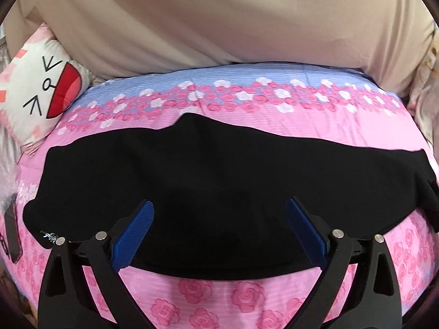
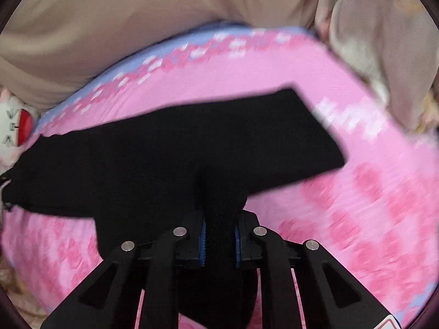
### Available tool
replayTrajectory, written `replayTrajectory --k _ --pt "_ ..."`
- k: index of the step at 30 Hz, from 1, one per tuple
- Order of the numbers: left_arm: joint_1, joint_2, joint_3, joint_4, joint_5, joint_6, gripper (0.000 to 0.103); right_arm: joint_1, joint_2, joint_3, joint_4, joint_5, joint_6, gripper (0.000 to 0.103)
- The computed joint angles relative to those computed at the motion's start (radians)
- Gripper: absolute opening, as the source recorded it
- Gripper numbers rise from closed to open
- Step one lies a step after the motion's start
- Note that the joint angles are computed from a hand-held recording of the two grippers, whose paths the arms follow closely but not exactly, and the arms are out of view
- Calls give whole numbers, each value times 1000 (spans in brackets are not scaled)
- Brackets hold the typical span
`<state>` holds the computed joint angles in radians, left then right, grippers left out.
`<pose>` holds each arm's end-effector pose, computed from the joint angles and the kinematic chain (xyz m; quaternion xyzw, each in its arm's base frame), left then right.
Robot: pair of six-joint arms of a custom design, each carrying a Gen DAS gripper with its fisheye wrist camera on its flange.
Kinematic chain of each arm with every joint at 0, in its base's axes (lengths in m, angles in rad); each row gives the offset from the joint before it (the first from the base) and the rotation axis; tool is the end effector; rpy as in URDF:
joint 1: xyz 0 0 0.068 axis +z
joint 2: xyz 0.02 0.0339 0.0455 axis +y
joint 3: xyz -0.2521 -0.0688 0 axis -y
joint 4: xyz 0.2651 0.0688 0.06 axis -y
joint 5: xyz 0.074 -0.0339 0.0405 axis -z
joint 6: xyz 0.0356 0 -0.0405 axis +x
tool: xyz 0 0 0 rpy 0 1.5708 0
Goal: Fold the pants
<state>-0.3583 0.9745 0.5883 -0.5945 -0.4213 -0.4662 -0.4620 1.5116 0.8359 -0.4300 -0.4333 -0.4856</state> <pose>0.1979 -0.0586 0.1893 -0.1112 0.9310 0.0694 0.3407 0.2727 -0.1191 0.1512 -0.0607 0.9497 0.0834 0.2957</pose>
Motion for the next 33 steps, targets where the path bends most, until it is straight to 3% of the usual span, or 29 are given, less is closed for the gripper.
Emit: replayTrajectory --k 5,7,8,9,10,11,12,14,16,19,20,23,26,33 --pt "29 -27 15 -15 -7 -9 95 -14 -149 81 58 -93 89 12" --pt "6 -47 5 -18 -42 -23 95 -2 -126 99 149 -77 91 19" --pt "-8 -55 -5 -14 -58 -29 95 5 -83 102 204 -50 78 35" --pt "-17 -55 -12 -8 -69 -32 95 23 10 123 256 38 64 45" --pt "-25 -53 -16 -10 -79 -38 95 31 114 175 246 116 43 45" --pt "-29 -50 -21 -11 -84 -43 95 48 218 221 237 273 89 40" --pt "-27 -53 -29 -13 -79 -42 95 40 272 265 184 290 108 36" --pt "-17 -57 -40 -13 -71 -30 95 -29 252 235 171 119 168 37" --pt "-13 -39 -41 -5 -77 -18 95 -43 204 197 169 50 191 38" --pt "-7 7 -29 33 -59 -7 95 -9 165 181 150 77 172 41" --pt "-11 21 -24 42 -55 -11 95 -3 156 171 153 93 169 49" --pt "-33 50 -14 55 -42 -31 95 3 178 150 175 146 188 50" --pt "-57 74 -9 52 -52 -32 95 -44 147 85 204 63 211 50" --pt "-54 108 9 52 -37 -61 95 -38 12 -39 219 17 196 50"
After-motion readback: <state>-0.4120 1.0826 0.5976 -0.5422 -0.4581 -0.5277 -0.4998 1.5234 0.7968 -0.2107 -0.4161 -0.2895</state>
